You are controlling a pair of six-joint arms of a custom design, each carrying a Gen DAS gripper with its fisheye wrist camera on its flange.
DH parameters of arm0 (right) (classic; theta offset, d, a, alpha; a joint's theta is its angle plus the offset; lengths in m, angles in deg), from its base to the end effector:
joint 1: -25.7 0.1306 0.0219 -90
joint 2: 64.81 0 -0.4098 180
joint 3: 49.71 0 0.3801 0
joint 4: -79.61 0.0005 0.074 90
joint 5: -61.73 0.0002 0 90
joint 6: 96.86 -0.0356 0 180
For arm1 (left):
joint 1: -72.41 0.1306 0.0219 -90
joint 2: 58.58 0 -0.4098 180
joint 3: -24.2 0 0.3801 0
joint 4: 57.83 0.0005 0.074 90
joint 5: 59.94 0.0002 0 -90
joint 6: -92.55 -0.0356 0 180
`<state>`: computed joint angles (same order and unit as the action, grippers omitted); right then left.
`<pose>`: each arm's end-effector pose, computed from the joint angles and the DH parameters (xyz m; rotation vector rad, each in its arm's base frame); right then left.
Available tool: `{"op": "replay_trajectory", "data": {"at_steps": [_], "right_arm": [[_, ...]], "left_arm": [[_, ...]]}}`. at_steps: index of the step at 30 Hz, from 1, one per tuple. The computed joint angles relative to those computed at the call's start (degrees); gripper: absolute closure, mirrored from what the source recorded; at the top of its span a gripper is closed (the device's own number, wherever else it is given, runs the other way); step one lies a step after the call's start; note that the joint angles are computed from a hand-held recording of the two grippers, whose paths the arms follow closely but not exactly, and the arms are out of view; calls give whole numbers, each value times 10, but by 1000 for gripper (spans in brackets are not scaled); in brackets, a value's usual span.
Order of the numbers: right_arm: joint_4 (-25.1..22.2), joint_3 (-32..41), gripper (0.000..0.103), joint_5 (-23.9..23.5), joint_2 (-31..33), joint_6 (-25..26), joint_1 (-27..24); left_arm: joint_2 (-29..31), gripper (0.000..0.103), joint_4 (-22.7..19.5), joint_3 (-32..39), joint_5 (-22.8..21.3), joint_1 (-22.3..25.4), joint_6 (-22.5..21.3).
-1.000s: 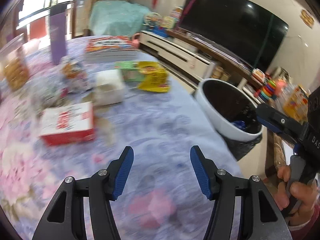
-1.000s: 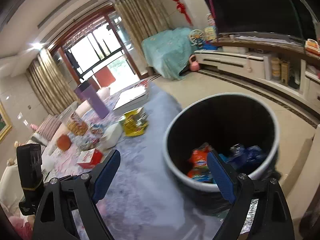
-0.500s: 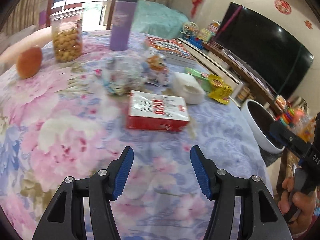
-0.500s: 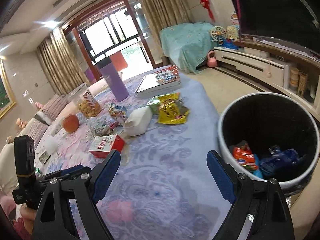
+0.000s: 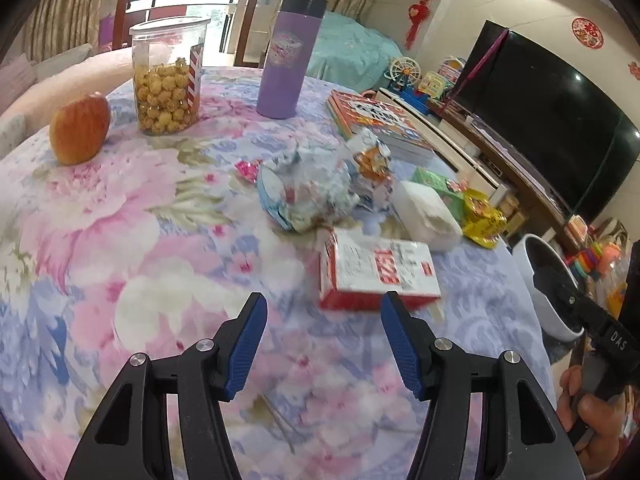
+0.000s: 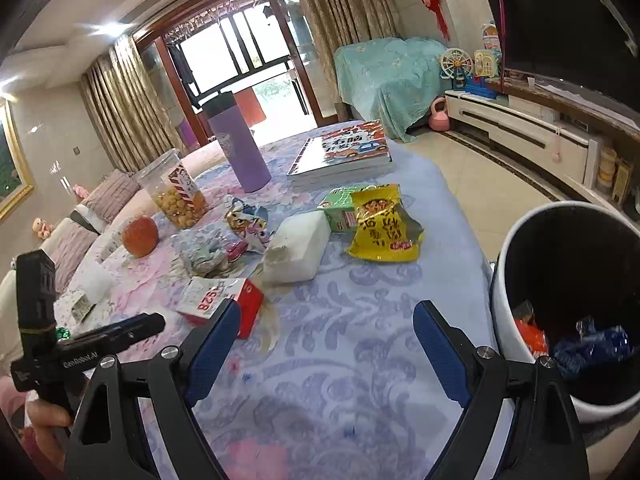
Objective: Collect trash
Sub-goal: 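Move both open tools back over the table toward the crumpled foil and yellow bag, then grasp the crumpled foil wrapper with the left tool while the right tool grasps the yellow snack bag, then carry the foil wrapper and yellow snack bag over the trash bin with both tools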
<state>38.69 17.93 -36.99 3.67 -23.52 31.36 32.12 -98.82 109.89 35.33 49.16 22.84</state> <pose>0.3308 0.0377 0.4334 0.1433 2.3139 0.3741 0.4409 -0.1935 0.4283 0.1075 2.4185 -0.4661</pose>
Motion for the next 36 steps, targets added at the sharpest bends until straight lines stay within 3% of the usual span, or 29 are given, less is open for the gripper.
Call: {"op": "replay_trajectory", "data": {"at_steps": [15,18,19,20,25,36], "right_arm": [[12,65,17,0,112,28,-37],[7,73,37,6,131,34,-40],[3,76,55,11,137,36,-39],[1,77,64,14,140,38,-40],[15,63,67,-2,128,39,-46],[4,44,67,-23,71,30,-47]], "left_arm": [[122,41,-15,124,-14,14,-30],[138,44,-15,137,-21,13,-36],[141,60,-12,139,-27,11,-41],[143,68,-13,140,-29,9,-48],[131,76,11,122,-39,6,-62],[60,77,36,63,-21,13,-48]]}}
